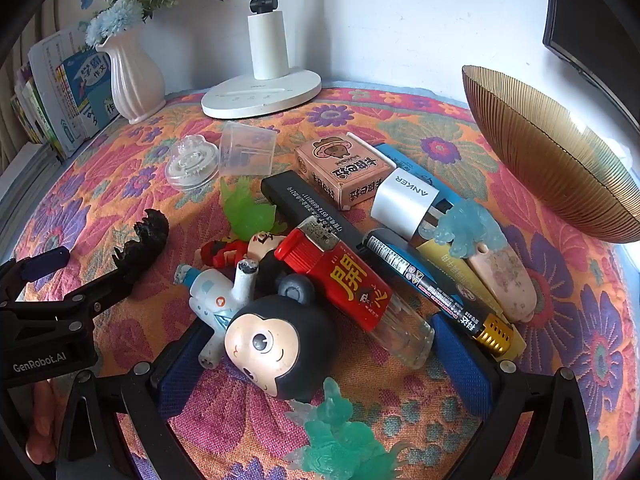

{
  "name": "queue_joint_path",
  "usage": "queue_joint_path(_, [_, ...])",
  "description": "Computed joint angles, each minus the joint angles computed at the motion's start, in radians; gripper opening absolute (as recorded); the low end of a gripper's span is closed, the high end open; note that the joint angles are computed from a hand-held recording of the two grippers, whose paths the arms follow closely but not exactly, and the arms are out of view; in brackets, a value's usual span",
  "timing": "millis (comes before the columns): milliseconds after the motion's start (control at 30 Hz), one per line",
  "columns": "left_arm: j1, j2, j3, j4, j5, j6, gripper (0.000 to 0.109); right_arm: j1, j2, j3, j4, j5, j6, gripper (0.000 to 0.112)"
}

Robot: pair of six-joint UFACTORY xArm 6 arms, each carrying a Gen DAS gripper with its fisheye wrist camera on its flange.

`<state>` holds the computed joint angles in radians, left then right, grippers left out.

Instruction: Organize rigid objects

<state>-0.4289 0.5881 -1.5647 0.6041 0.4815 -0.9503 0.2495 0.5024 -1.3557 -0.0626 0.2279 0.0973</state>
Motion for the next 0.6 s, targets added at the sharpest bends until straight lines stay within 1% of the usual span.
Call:
queue_joint_path(67, [0.0, 0.0, -0.001, -0.005, 0.006, 0.005, 0.103, 0.0, -0.001, -0.003, 0.001, 0.015, -0.008, 0.103])
queue_joint_path(100, [0.008, -0.008, 0.019, -0.008, -0.031, -0.003, 0.103, 0.002, -0.003, -0.005, 0.027, 0.025, -0.036, 0.103])
queue_joint_path(200, [0.012, -0.002, 0.016, -0.029, -0.029, 0.014, 0.103, 0.004, -0.008, -0.037, 0.167, 0.115, -0.18, 0.103])
queue_joint_path(233, [0.01, -0.004, 0.014, -0.029, -0.023, 0.011, 0.103, 0.005, -0.019, -0.022, 0.189, 0.108, -0.199, 0.103])
queue_joint_path(300, [0.01, -0.004, 0.008, -0.031, -0.01, 0.01, 0.103, 0.004, -0.035, 0.011, 0.187, 0.078, -0.196, 0.103])
queue_joint_path(367, [-0.002, -0.011, 0.015, -0.01, 0.008, -0.018, 0.103, 0.008, -0.046, 0.023, 0.112, 0.083, -0.136, 0.103])
queue_joint_path(400, [-0.006, 0.011, -0.023, -0.034, 0.038, 0.004, 0.103, 0.007, -0.05, 0.016, 0.122, 0.098, -0.143, 0.103])
queue_joint_path(533, [-0.008, 0.017, -0.033, -0.046, 0.051, 0.007, 0.103, 0.005, -0.053, 0.028, 0.259, 0.098, -0.276, 0.103])
queue_joint_path(600, [-0.009, 0.017, -0.031, -0.032, 0.051, -0.006, 0.103, 0.006, -0.066, 0.048, 0.275, 0.092, -0.295, 0.103])
